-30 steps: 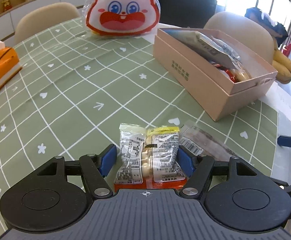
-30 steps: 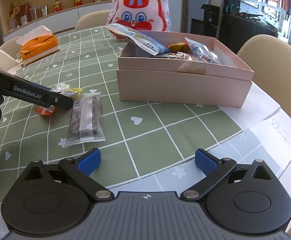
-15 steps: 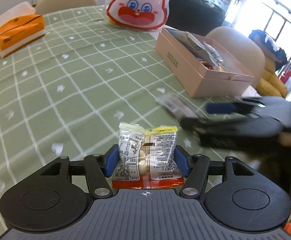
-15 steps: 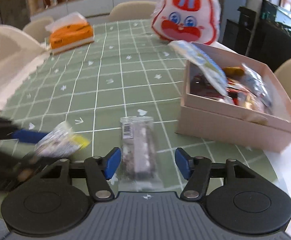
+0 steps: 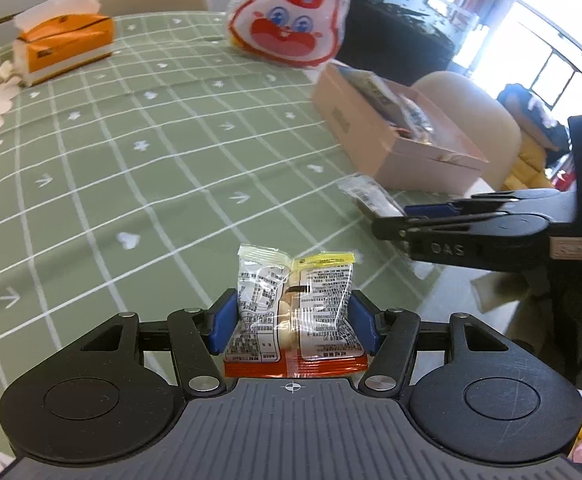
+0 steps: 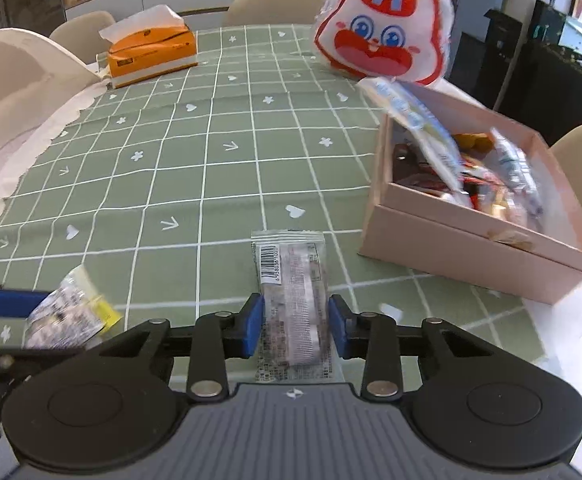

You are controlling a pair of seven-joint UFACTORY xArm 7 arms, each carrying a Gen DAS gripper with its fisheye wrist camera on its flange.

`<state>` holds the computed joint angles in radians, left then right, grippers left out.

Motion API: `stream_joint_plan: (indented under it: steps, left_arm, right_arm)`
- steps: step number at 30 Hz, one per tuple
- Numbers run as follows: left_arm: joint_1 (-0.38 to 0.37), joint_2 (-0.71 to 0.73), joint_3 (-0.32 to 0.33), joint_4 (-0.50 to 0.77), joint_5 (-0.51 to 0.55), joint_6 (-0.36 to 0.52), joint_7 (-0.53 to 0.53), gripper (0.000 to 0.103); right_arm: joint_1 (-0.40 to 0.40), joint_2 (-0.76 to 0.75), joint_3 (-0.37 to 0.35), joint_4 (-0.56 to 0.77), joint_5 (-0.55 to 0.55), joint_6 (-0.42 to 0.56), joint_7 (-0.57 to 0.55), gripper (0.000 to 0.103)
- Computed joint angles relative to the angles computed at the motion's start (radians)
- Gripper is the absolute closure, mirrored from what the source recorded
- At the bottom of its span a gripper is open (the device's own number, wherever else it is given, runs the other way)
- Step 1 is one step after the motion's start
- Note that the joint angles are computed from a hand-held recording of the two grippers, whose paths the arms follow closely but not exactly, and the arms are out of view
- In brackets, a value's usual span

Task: Organize snacks
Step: 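Carry the snack packs and grey bar over the pink box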

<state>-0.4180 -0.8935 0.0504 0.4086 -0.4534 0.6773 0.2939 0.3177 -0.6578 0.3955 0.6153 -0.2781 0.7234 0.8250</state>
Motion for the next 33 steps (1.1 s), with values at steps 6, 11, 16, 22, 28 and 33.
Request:
stream_joint_plan:
  steps: [6,11,16,22,28,33]
  left_arm:
    - [-0.089,0.046,-0.015,0.037,-0.057,0.001,0.025,0.038]
    - [-0.157,0.108,-0.060,0.086,-0.115,-0.042,0.015,0.038]
    - [-0.231,0.235,-0.089,0.215,-0.196,-0.168,0.002,0.038]
    - [-0.190,0.470,-0.175,0.504,-0.092,-0.294,-0.063,0.038]
    - [-0.034,0.769,-0.359,0.830,0.330,-0.315,-0.378,0.038]
    - [-0.078,0.928,-0.351,0.929,0.569,-0.247,-0.616,0.038]
  right_arm:
    - [0.023,-0.196,-0.023,-0.032,0.039,0.168,-0.012,0.068]
    - [0.009,-0.368,-0.059,-0.062,0.055,0.281,-0.069,0.068]
    - [-0.076,-0.481,-0.132,-0.038,0.026,0.297,-0.190,0.068]
    - [-0.227,-0.468,-0.279,0.058,-0.065,0.114,-0.401,0.068]
    - [-0.270,-0.308,-0.426,0.143,-0.040,-0.120,-0.572,0.068]
    - [-0.216,-0.177,-0.526,0.161,0.067,-0.188,-0.707,0.068]
